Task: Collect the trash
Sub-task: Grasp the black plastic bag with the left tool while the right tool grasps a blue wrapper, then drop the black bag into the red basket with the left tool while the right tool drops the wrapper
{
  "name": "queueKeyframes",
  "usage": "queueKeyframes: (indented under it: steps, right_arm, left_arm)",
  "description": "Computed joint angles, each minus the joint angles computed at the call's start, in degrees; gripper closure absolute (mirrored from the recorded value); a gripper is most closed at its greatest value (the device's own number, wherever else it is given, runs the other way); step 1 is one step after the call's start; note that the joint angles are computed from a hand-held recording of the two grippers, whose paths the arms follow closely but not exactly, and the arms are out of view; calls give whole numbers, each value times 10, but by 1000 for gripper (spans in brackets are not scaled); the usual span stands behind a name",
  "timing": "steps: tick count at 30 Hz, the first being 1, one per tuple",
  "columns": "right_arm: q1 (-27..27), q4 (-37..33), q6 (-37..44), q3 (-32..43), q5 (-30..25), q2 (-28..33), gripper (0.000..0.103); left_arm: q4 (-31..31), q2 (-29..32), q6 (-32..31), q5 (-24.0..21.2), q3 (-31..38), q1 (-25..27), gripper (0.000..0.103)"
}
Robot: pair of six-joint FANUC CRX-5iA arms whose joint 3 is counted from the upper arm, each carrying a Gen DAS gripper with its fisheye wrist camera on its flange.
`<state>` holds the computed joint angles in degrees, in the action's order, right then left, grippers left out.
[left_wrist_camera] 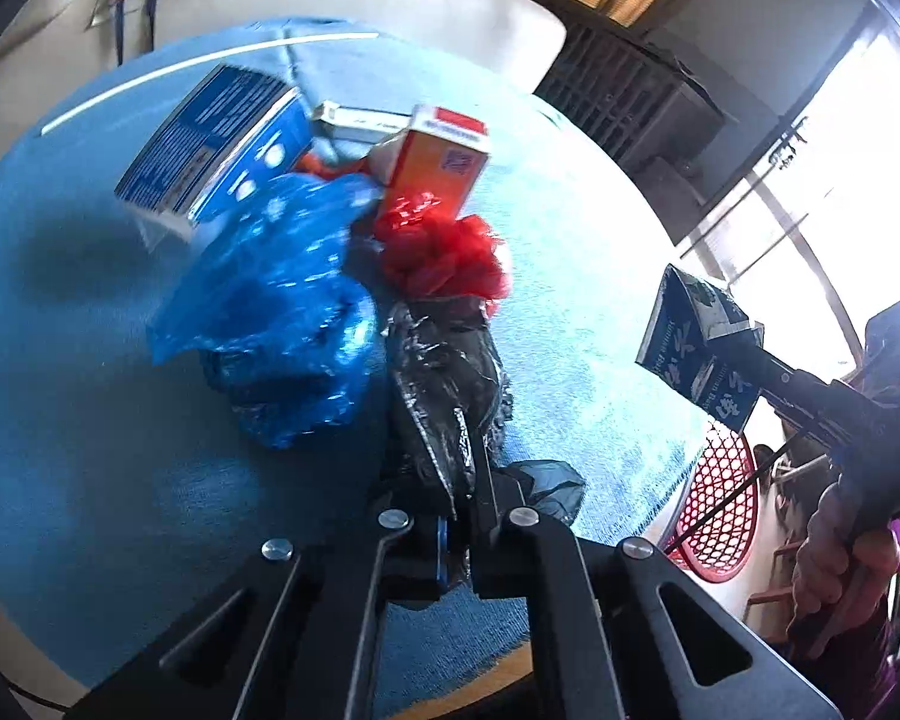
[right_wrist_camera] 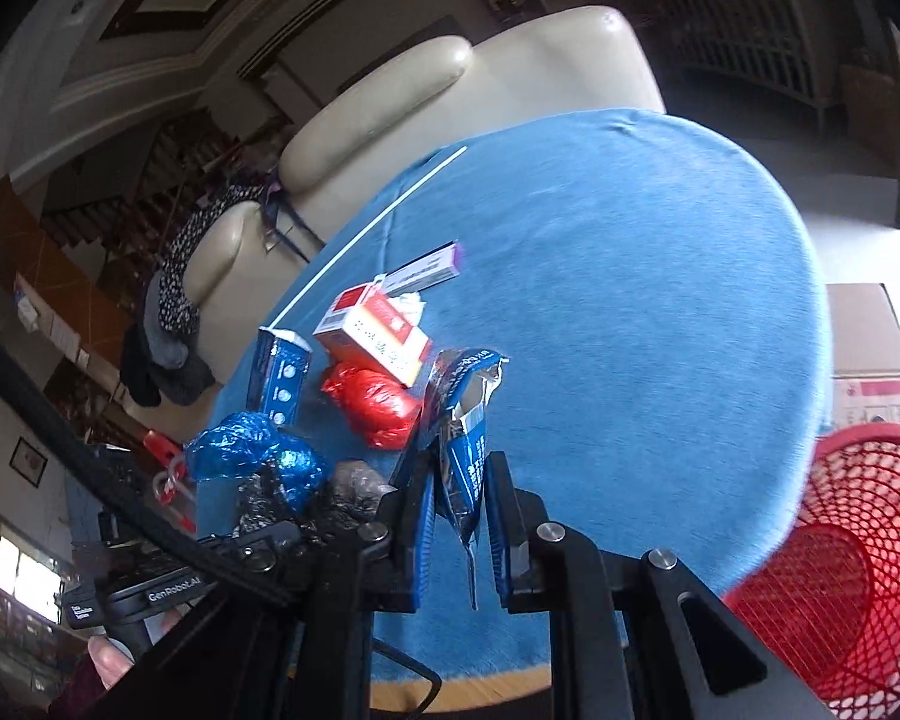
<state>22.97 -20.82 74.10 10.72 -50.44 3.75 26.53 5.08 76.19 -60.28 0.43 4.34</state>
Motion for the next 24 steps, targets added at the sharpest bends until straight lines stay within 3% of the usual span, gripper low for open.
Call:
queueKeyframes:
  steps: [10, 17, 24]
  right_arm:
    - [-36, 10, -21, -65, 25, -65, 86]
    - [-58, 61, -65, -121, 32, -114, 86]
    - [-95, 100, -114, -183, 2, -165, 86]
  left_arm:
    - [-15, 16, -17, 18, 46, -46, 100]
    - [-4, 32, -66, -8, 91, -83, 100]
    - [0, 97, -118, -48, 188, -165, 100]
